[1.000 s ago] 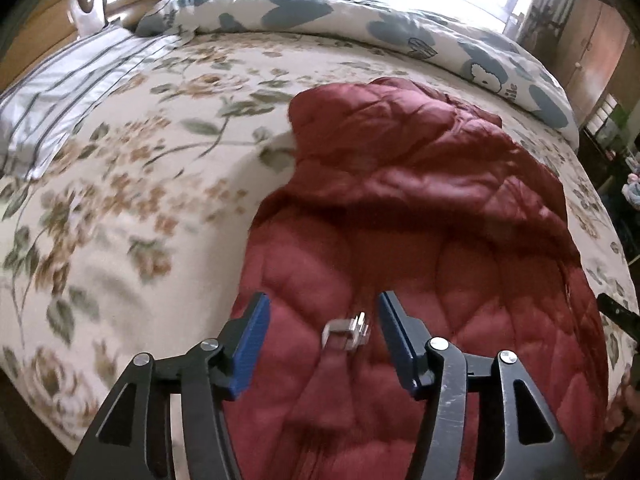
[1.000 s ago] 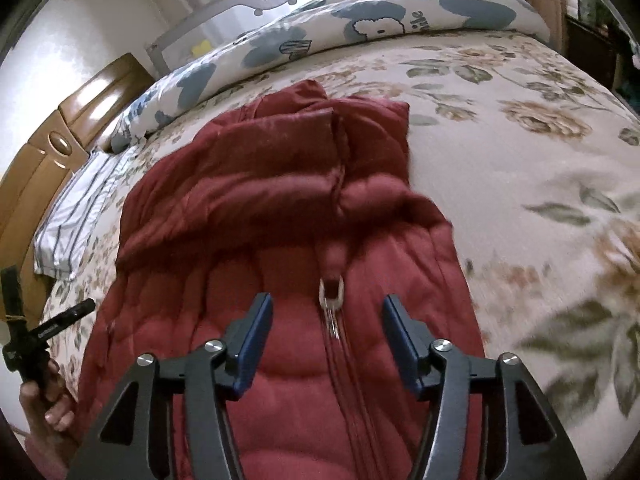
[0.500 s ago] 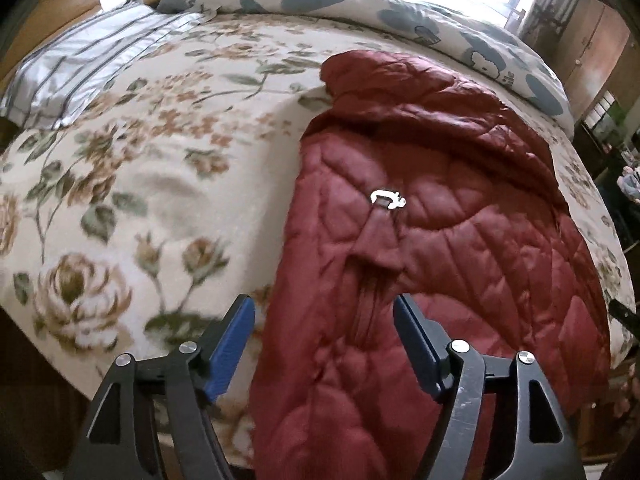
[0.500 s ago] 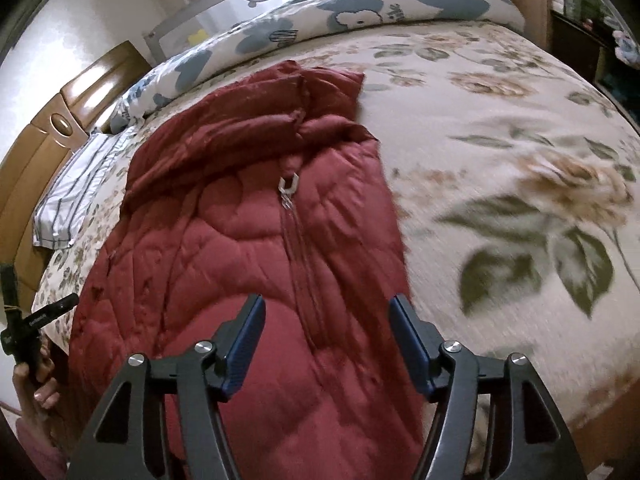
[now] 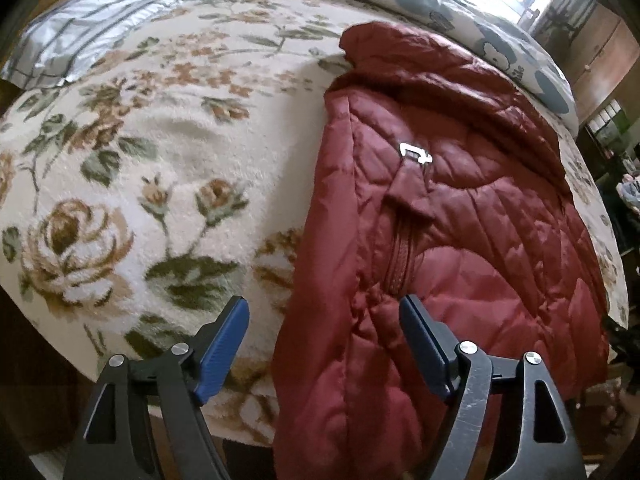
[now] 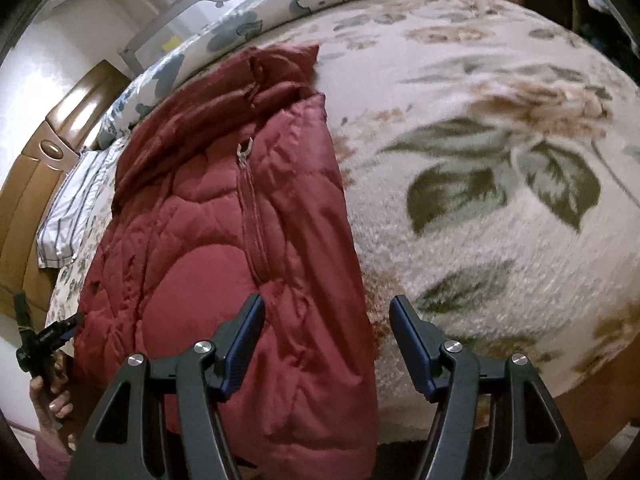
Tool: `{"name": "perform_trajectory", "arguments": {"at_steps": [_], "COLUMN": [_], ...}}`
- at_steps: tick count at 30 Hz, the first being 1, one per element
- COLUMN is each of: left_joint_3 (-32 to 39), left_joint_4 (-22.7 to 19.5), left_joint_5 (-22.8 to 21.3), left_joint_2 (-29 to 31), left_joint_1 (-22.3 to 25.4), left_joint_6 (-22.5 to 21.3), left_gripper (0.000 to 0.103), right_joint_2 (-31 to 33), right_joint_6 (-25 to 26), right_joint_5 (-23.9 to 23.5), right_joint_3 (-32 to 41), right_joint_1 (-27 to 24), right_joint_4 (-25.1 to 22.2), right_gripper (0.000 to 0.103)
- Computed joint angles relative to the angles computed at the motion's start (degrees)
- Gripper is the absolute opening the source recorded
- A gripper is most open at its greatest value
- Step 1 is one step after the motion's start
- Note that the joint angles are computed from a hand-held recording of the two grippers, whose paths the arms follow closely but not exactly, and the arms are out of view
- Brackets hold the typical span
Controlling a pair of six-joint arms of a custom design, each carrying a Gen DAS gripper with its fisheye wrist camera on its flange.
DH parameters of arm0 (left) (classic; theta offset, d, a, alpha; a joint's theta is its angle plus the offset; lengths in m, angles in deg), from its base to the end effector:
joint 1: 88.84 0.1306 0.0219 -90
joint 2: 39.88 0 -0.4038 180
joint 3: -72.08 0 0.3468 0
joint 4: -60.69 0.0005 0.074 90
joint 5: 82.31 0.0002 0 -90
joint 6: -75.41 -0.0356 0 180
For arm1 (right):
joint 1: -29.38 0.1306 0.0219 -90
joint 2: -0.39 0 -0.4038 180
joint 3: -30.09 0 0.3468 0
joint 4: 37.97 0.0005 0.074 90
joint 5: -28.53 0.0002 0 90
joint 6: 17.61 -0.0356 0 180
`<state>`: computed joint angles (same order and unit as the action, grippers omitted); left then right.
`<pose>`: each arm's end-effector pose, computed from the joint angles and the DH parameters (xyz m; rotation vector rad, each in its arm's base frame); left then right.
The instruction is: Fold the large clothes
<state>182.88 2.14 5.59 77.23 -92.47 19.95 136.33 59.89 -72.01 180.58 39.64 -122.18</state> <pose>0.5958 -0.0370 0.3526 -0.7332 2.6102 -0.1507 0.6734 0.1280 0.3963 0.0084 2.8091 0.3534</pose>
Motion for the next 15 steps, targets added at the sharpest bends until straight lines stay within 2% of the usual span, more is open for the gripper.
{"name": "perform_trajectory", "arguments": {"at_steps": [8,15], "left_joint_3": [-1.64,-3.55], "left_joint_4": [1.1,3.39], "left_joint_5": [4.15,8.59], "left_joint_2": [0.9,0.43], "left_joint_1": [1.0,0.81], "left_joint_6": [-1.0,-2.53], "left_gripper": [0.084,0.083], "right_joint_2": [-0.97,-2.02], "right_joint_6": [0.16,0.07], "right_joint_5": [-4.06,-8.34], "right_joint_3": [-3.86,-6.35], "right_joint_1": [-0.16,-0.54], "right_joint_4": [0.8,1.23], "right_gripper": [0.067,0.068]}}
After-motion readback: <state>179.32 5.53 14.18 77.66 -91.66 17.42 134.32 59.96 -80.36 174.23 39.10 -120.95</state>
